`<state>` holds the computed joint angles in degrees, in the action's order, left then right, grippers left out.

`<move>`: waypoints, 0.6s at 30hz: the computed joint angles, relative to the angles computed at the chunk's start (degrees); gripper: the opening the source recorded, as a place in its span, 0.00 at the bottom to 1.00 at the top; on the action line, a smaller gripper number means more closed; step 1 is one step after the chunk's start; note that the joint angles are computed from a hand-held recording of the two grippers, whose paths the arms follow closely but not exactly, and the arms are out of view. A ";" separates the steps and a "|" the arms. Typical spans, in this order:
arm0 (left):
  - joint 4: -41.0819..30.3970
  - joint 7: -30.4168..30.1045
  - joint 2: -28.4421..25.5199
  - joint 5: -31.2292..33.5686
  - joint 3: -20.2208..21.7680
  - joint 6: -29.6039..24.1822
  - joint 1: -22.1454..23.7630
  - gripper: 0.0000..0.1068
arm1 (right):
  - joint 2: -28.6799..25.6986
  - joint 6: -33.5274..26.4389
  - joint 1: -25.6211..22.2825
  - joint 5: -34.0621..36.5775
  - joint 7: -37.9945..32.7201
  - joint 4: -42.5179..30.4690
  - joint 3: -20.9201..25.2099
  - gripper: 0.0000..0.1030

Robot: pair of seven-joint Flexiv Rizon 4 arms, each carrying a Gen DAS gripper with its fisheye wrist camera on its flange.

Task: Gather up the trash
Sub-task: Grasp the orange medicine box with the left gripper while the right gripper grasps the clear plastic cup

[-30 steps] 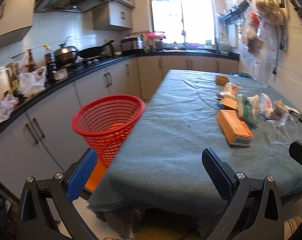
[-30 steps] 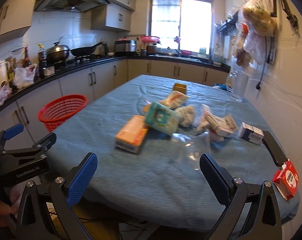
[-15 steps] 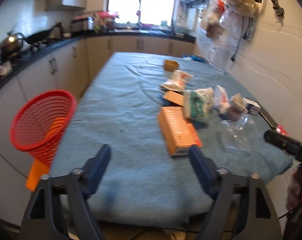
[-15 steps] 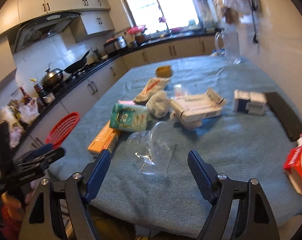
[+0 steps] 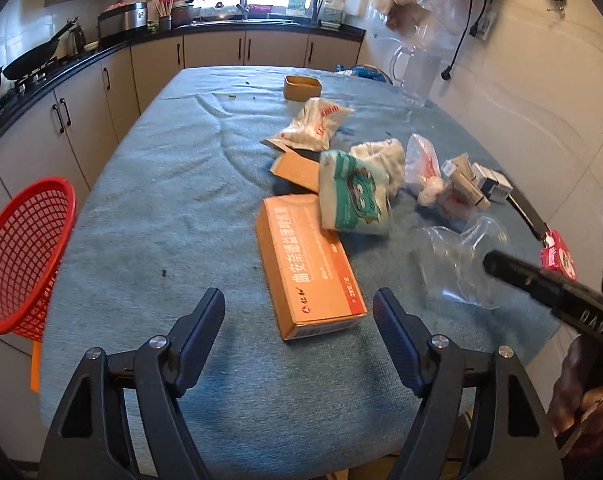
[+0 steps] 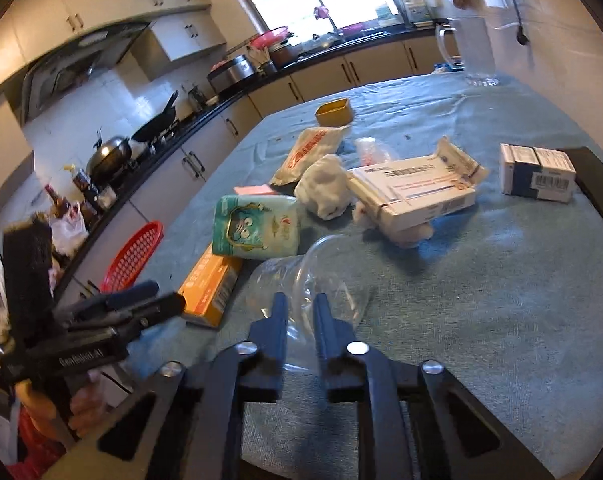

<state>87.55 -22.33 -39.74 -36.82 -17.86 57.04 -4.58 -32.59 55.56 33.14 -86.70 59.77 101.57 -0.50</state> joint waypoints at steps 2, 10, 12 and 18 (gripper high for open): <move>0.65 0.63 -0.02 0.44 -0.01 1.74 -0.66 0.74 | 0.81 -0.58 0.15 -1.49 2.16 0.95 -0.10 0.08; -1.17 -2.77 -2.65 5.59 1.74 7.43 -3.92 0.60 | 2.37 -4.32 0.27 -2.15 2.74 2.33 1.33 0.07; -2.77 -5.61 -3.39 7.64 3.14 5.17 -4.54 0.45 | 2.24 -4.12 0.07 -1.67 1.99 2.20 1.58 0.07; -1.29 -4.93 -2.99 7.94 0.59 7.18 -1.95 0.44 | 2.85 -2.81 -0.45 -0.53 1.60 3.36 1.87 0.23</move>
